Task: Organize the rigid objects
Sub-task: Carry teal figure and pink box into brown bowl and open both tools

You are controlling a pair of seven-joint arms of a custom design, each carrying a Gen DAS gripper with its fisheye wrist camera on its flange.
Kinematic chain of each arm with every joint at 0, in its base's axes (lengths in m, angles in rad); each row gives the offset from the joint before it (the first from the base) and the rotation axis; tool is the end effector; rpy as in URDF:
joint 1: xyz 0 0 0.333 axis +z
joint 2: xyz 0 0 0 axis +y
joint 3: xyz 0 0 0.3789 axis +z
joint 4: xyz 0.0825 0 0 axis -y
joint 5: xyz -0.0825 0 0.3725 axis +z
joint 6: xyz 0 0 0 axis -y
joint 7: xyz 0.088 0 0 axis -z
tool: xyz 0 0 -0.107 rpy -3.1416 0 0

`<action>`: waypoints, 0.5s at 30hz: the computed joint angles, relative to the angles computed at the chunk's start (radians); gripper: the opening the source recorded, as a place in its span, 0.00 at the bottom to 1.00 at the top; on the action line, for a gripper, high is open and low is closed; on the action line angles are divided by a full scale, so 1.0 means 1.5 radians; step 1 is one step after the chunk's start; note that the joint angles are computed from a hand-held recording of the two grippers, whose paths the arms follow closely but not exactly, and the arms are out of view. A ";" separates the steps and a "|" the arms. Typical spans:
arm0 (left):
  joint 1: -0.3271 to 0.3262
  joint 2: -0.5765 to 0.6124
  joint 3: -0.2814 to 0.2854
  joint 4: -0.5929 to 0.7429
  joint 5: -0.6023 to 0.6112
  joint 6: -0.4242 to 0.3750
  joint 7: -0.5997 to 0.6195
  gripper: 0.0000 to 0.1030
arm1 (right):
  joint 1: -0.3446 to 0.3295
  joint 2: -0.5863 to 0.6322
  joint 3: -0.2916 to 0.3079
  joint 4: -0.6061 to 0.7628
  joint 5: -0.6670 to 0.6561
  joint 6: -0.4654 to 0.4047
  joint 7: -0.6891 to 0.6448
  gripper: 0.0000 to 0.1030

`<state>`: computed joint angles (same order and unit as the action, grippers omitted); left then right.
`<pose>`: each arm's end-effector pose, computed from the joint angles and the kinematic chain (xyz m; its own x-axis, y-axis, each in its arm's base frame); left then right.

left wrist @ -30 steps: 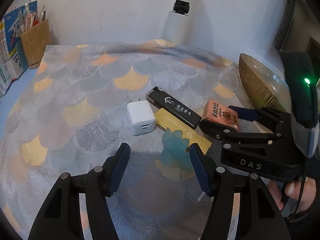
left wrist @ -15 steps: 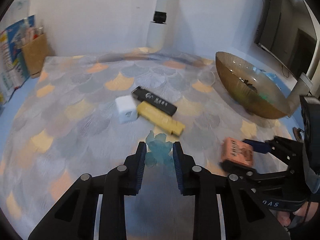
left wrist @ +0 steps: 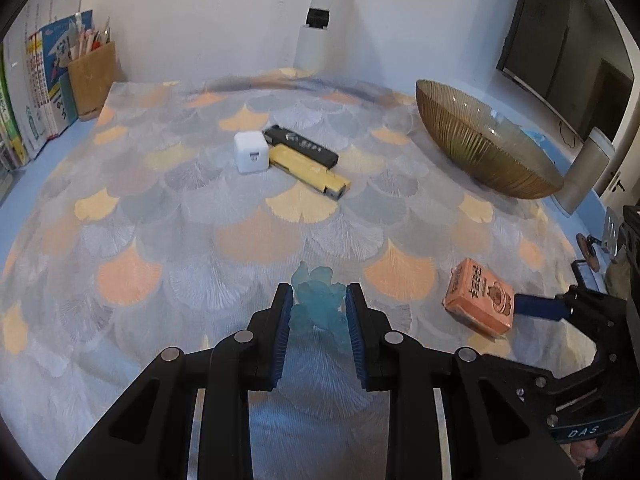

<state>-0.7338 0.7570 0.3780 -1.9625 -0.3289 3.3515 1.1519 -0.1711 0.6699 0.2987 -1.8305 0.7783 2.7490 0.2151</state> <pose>0.6382 -0.2449 0.2459 0.1549 -0.9724 0.1745 -0.7312 -0.2316 -0.6416 0.6924 0.0318 0.2519 0.6681 -0.7318 -0.1348 -0.6693 -0.5118 -0.5386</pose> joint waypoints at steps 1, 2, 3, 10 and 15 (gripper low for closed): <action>0.003 0.000 -0.004 -0.001 0.001 -0.001 0.000 0.23 | 0.000 0.005 0.005 0.001 0.004 0.022 -0.014 0.75; 0.000 0.000 -0.003 -0.002 0.000 0.000 0.000 0.23 | 0.005 0.012 0.007 0.003 0.004 0.051 -0.023 0.75; -0.006 0.001 0.003 -0.004 -0.003 0.001 0.000 0.23 | 0.006 0.019 0.013 0.006 0.001 0.079 -0.031 0.75; -0.017 0.003 0.008 -0.004 -0.012 0.000 -0.005 0.23 | -0.056 0.038 0.109 -0.004 -0.014 0.127 -0.086 0.43; -0.006 -0.002 -0.007 0.000 -0.001 0.008 0.010 0.23 | -0.093 0.022 0.146 -0.042 -0.023 0.109 -0.111 0.39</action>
<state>-0.7427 0.7542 0.3682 -1.9629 -0.3303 3.3628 1.1664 -0.3106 0.7035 0.5184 -1.8930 0.7437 2.9128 0.0487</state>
